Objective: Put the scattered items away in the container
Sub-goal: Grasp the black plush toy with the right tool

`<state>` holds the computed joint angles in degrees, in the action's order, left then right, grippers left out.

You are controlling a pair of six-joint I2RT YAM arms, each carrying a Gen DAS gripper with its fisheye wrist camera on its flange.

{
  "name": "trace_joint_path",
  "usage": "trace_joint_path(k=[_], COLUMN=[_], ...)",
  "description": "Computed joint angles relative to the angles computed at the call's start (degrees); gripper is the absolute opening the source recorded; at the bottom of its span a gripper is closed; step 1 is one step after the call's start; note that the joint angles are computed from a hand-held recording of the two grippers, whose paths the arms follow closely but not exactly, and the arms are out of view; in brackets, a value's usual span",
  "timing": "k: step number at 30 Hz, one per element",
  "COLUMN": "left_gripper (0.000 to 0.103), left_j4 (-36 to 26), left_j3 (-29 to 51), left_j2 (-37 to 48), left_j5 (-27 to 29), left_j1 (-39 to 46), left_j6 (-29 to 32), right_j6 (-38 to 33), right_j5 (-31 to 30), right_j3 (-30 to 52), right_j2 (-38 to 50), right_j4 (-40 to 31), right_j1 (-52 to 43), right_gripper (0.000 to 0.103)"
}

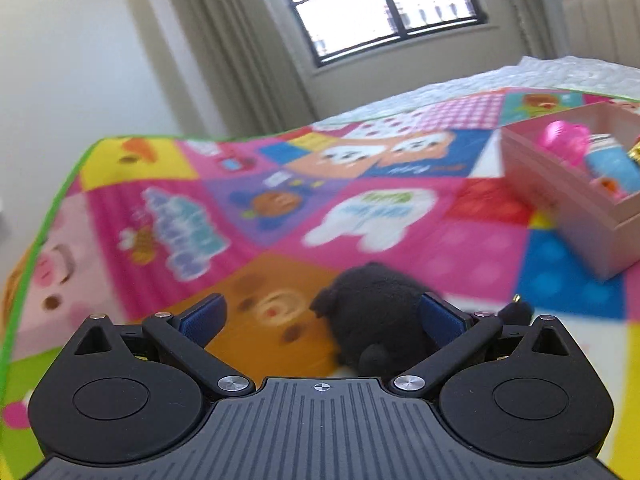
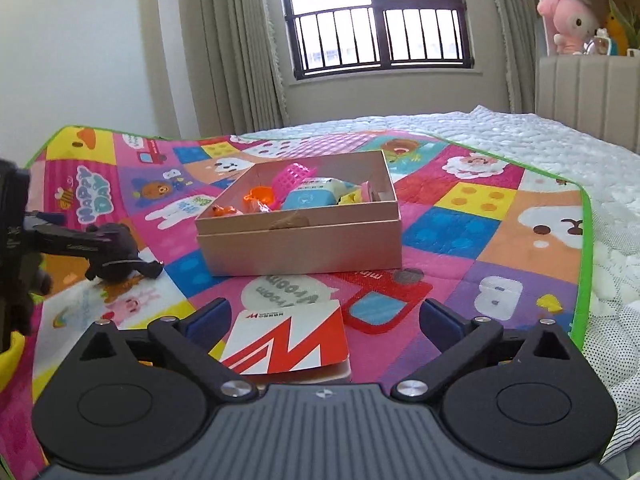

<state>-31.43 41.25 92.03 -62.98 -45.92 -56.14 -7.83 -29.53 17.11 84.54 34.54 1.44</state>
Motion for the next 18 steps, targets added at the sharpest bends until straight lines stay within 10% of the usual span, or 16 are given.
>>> trace_joint_path(k=[5, 11, 18], left_gripper=[0.103, 0.103, 0.103], left_j4=[-11.5, -3.8, -4.8], left_j3=[-6.3, -17.4, -24.6], left_j2=[-5.4, -14.4, -28.2], left_j5=[1.3, 6.0, 6.4], left_j1=[0.0, 4.4, -4.7], left_j6=[-13.9, -12.3, -20.6], right_j6=[-1.6, -1.5, 17.8], right_j5=[-2.4, -4.0, -4.3], right_j3=[1.3, 11.2, 37.8], right_j2=[-2.7, -1.0, 20.5], right_j4=[-3.1, -13.5, -23.5], right_j1=[4.9, 18.7, 31.2], right_gripper=[0.1, 0.1, 0.1])
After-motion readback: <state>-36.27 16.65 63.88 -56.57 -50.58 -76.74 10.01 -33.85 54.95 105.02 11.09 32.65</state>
